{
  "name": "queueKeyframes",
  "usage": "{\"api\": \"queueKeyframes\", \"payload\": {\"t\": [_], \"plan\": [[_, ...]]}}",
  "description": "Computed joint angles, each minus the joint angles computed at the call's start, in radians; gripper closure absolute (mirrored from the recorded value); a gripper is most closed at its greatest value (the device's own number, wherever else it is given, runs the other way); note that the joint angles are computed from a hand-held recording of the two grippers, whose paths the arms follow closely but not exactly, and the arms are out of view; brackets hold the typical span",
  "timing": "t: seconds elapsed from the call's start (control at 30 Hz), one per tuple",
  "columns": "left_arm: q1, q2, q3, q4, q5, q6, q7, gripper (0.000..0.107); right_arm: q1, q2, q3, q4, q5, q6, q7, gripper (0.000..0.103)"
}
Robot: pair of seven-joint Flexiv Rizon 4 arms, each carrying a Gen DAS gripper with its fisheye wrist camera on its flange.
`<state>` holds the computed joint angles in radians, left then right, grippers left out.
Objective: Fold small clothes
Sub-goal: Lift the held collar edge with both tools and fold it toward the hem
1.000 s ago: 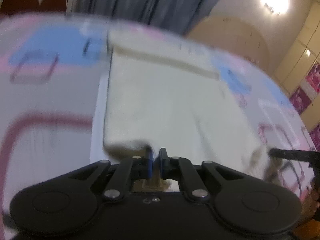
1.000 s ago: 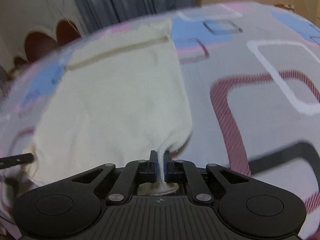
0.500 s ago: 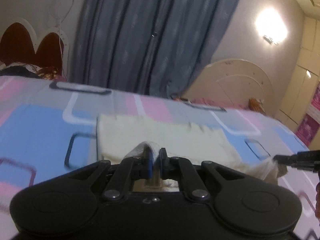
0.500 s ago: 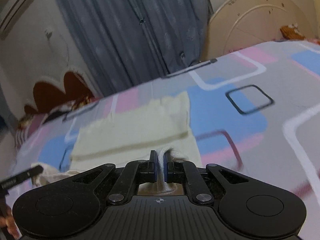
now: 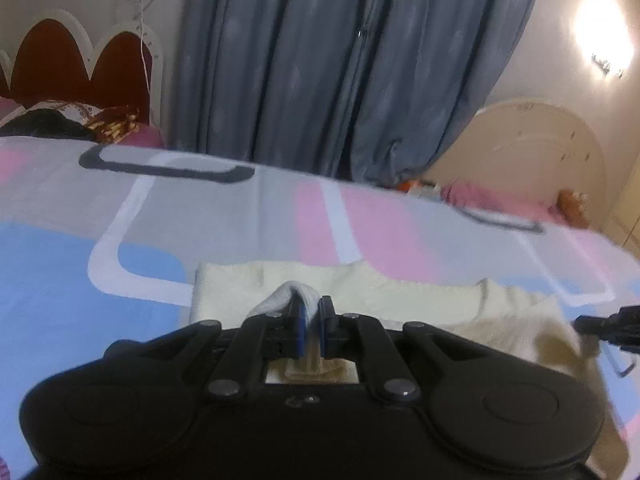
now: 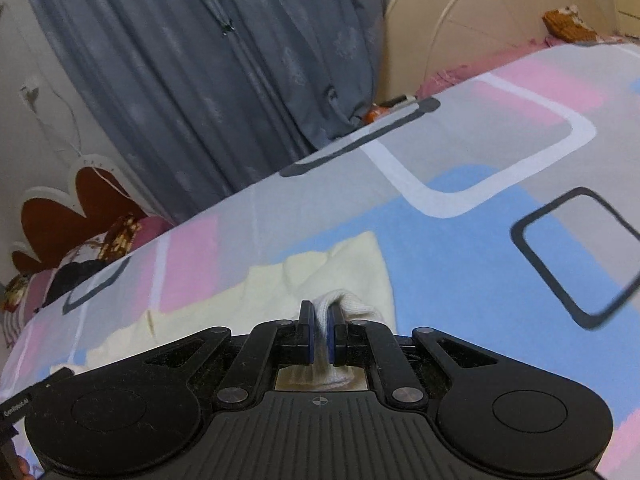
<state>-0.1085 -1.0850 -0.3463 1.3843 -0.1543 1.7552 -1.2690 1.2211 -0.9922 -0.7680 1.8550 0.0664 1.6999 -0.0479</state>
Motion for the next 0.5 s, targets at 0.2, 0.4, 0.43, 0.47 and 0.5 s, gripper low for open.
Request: {"api": "queueKeyframes", "payload": {"t": [0.2,0.4,0.43,0.47,0.5], "plan": [[-0.048,-0.004,0.089,-0.047,-0.077,-0.084,-0.038,0.045,-0.071,-0.012,0.040,-0.035,-0.023,-0.004,0.010,0.060],[0.006,0.018,0.054,0.038,0.011,0.043,-0.025,0.022,0.018,-0.059,-0.081,0.017,-0.021,0.021,-0.036,0.020],[0.015,0.019,0.044,0.044,0.027,0.036,-0.012,0.022,0.002,-0.051,-0.064,0.000,-0.040,-0.003,-0.069,0.020],[0.024,0.019,0.032,0.048,0.042,0.024,0.005,0.022,-0.006,-0.046,-0.052,-0.007,-0.057,-0.022,-0.094,0.020],[0.027,0.020,0.029,0.050,0.049,0.011,0.018,0.023,-0.013,-0.046,-0.043,-0.015,-0.073,-0.041,-0.111,0.020]]}}
